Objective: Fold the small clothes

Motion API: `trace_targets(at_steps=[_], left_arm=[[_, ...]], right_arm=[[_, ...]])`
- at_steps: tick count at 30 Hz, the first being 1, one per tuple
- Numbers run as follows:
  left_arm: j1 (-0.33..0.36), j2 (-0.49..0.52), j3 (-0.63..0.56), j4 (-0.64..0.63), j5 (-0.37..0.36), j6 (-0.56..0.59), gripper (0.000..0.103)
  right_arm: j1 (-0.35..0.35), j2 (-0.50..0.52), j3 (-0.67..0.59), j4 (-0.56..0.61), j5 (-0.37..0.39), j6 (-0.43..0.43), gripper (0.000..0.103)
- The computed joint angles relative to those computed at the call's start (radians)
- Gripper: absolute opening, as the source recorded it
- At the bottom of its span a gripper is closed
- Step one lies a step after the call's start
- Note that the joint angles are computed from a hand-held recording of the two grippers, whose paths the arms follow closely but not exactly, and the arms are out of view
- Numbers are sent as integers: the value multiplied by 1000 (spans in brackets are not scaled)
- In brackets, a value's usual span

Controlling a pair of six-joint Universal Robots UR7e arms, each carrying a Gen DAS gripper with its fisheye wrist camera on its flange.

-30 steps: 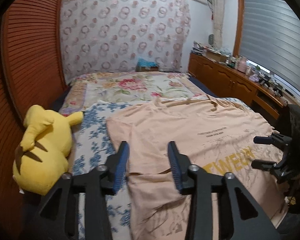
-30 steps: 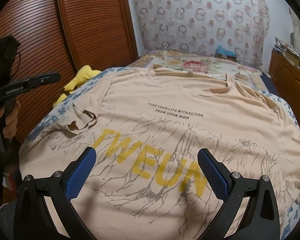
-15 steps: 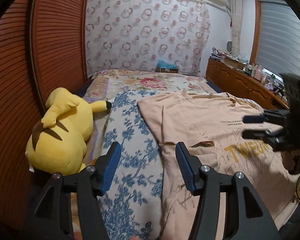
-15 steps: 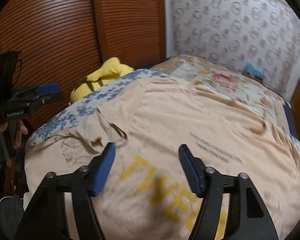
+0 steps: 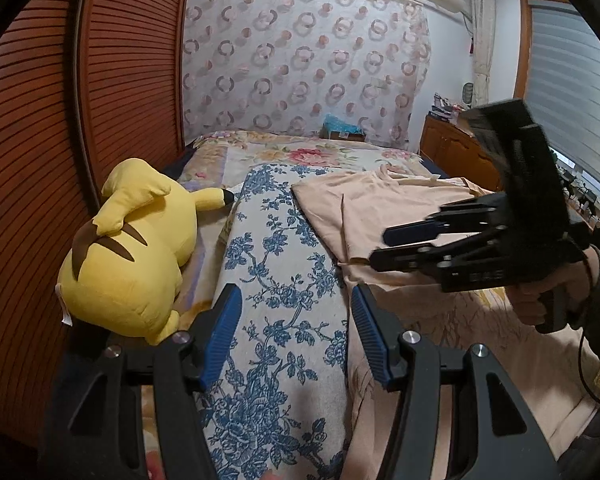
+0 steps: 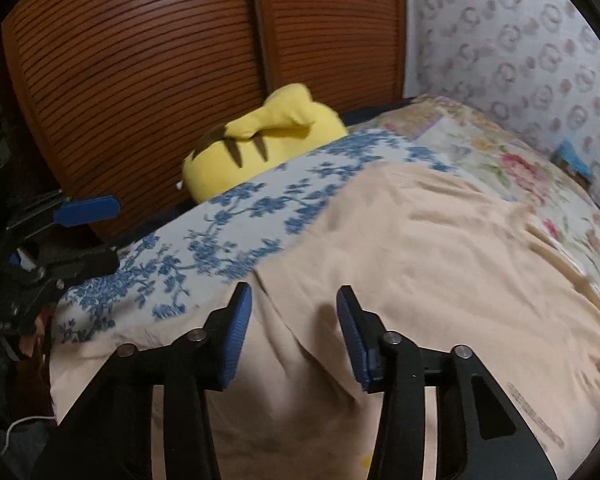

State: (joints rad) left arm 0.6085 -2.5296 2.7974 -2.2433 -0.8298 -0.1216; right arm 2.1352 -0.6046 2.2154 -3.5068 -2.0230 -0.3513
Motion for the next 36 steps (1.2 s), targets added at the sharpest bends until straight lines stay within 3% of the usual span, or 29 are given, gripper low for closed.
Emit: trace_targets(at_steps=[7, 11, 14, 20, 36], left_arm=[[-10, -56, 7, 55, 1, -13, 56], [-27, -80, 10, 84, 2, -27, 56], [-42, -76, 11, 93, 2, -42, 56], [-59, -68, 13, 99, -5, -58, 56], [-115, -93, 16, 176, -8, -119, 56]], right_arm=[[10, 55, -78, 83, -70, -21, 32], [-1, 50, -78, 87, -55, -26, 13], [-13, 42, -71, 65, -26, -22, 7], [-29, 7, -34, -23, 9, 3, 5], [-99, -111, 63, -150, -112, 80, 5]])
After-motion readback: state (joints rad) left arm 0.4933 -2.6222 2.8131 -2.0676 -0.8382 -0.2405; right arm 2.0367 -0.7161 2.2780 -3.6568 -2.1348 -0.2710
